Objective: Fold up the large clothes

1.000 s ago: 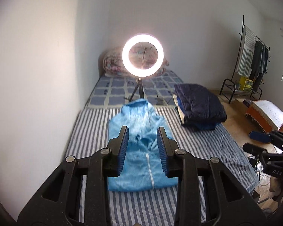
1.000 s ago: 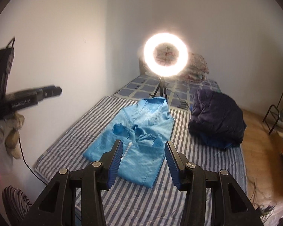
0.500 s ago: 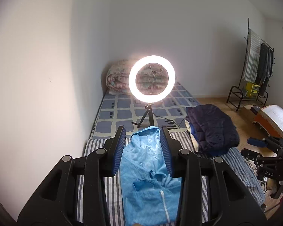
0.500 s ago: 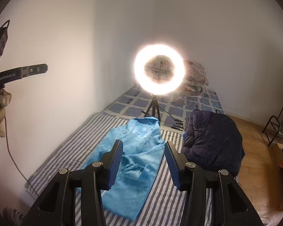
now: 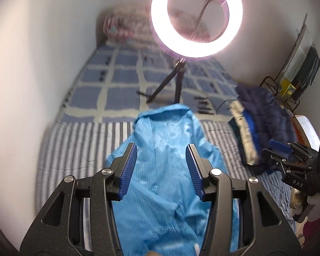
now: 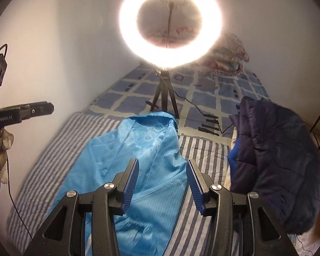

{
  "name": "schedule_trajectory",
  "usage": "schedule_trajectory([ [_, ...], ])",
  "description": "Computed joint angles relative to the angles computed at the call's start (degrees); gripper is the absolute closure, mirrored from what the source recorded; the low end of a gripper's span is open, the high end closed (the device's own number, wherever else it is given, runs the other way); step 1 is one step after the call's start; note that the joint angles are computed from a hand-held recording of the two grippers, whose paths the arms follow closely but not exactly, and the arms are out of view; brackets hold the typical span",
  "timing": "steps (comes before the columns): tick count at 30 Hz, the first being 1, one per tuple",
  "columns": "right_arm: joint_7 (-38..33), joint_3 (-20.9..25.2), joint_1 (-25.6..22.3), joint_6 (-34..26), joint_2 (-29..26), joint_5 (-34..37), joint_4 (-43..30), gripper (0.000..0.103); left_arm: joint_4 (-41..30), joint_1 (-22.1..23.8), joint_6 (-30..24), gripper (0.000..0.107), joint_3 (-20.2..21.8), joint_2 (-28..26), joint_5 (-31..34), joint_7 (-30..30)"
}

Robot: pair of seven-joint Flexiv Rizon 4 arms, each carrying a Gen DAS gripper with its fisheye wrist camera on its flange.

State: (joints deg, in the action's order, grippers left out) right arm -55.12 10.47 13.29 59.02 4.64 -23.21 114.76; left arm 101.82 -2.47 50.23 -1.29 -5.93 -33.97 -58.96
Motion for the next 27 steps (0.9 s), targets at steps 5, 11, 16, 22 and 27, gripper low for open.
schedule_trajectory([
  [5,1.43,-2.80,-0.90,4.68,-8.56,1.93,-3.18,0.055,-5.30,0.78,-0.46,0.058,-2.00,-9.44,-0.11,-1.69],
  [11,-3.81,-3.54,-1.48,6.59,-16.59,8.64,-9.64,0.054,-12.79,2.62,-1.80,0.058,-3.79,-18.84,0.55,-5.07],
  [16,-7.25,-3.70,-1.88,7.06,-22.25,12.35,-13.88,0.051,-19.60,3.70,-4.70,0.055,-5.02,-25.42,2.02,-7.56],
  [22,-9.62,-4.23,-1.88,6.70,-27.93,13.08,-17.84,0.052,-25.57,3.62,-6.43,0.054,-6.19,-31.67,3.69,-9.48],
  [27,-11.74,-1.90,-4.20,7.92,-31.95,18.56,-21.29,0.051,-28.36,3.56,-8.08,0.055,-7.06,-34.65,4.38,-9.13],
])
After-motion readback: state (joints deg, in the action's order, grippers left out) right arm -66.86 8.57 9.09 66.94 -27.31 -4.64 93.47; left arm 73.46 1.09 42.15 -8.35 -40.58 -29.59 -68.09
